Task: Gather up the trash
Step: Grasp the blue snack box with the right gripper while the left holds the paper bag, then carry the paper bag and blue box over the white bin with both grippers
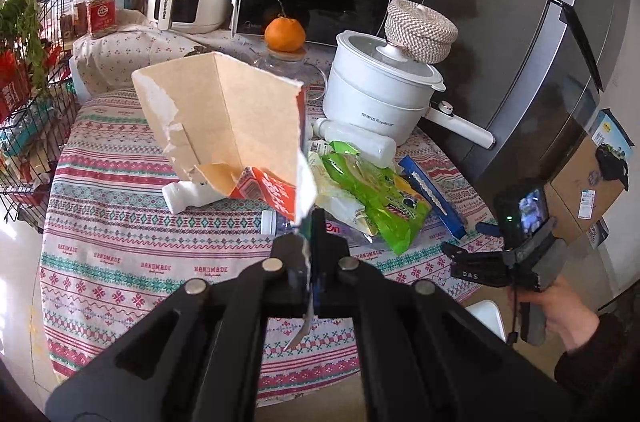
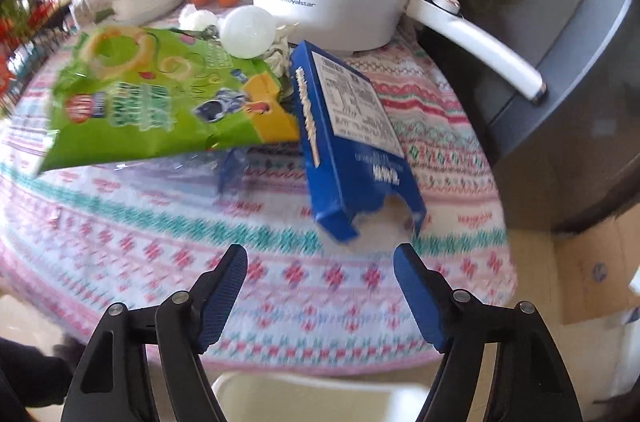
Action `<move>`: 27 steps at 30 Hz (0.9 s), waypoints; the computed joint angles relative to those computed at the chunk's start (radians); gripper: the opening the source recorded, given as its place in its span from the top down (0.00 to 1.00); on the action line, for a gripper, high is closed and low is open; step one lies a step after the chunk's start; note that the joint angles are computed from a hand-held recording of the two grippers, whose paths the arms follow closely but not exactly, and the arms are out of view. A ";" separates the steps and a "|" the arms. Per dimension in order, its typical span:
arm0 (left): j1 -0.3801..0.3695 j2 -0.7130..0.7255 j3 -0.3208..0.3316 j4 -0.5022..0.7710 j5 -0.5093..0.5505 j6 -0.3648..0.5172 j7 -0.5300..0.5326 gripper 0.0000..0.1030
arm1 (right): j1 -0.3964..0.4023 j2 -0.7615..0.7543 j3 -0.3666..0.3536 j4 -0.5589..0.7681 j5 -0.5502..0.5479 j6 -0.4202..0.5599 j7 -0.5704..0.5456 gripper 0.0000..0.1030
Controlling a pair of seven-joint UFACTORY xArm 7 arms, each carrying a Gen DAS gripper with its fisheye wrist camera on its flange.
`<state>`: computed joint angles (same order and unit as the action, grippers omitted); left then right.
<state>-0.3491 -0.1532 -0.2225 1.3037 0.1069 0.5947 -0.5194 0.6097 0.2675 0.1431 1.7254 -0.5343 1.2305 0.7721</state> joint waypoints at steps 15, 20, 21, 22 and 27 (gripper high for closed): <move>-0.013 0.021 0.000 0.022 -0.012 0.009 0.025 0.99 | 0.119 0.173 -0.122 0.216 -0.215 0.180 -0.076 0.77; -0.024 0.016 -0.003 0.018 -0.024 0.007 0.033 0.99 | 0.070 0.000 -0.063 0.072 -0.149 0.120 0.020 0.78; -0.026 0.012 -0.002 0.015 -0.032 0.004 0.039 0.99 | 0.054 -0.041 -0.048 0.037 -0.128 0.100 0.046 0.78; -0.029 0.008 -0.004 0.012 -0.036 0.001 0.042 0.99 | 0.040 -0.079 -0.033 0.004 -0.107 0.079 0.070 0.78; -0.046 -0.019 -0.008 -0.007 -0.070 -0.017 0.078 0.99 | -0.021 -0.278 0.040 -0.165 0.011 -0.016 0.201 0.78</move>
<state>-0.3947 -0.1723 -0.2303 1.2967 0.0364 0.5781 -0.4411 0.5888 -0.0102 0.1833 1.5604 -0.5235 1.2141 0.9735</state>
